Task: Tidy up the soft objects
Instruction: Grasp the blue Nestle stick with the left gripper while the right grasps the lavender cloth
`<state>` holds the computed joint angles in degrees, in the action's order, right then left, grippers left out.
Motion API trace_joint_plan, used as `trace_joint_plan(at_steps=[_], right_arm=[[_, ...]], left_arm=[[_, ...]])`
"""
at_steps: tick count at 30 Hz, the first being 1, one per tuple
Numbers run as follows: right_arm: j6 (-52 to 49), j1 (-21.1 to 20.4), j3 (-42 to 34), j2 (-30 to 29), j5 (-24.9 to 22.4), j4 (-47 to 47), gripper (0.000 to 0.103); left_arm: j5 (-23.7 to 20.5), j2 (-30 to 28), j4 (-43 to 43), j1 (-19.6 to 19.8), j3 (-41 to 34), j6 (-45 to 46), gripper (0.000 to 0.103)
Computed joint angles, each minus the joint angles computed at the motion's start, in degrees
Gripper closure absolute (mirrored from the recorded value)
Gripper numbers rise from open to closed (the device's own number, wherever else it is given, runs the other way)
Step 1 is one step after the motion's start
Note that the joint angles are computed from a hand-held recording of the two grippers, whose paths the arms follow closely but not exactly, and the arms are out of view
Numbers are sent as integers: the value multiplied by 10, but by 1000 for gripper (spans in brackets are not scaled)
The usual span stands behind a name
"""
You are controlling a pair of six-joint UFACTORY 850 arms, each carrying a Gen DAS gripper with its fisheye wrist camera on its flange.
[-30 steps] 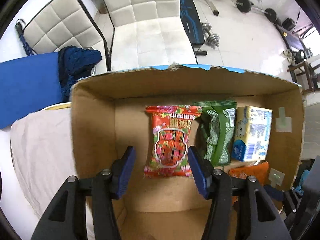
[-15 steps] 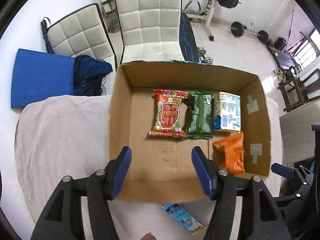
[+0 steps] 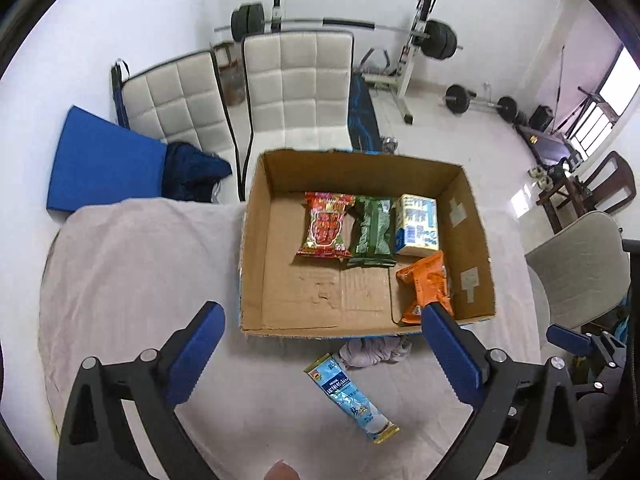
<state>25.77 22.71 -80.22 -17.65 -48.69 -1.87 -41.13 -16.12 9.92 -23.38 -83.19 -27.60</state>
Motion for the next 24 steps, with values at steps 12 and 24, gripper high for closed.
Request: trace_joint_plan(at_steps=[12,24], right_arm=[[101,31,65,111,39,-107,0],[-107,-54,133,142,121,98,0]], left_arm=[[0,76,94,-43,53,-114,2],[-53,45,124,-73,60,-241,2]])
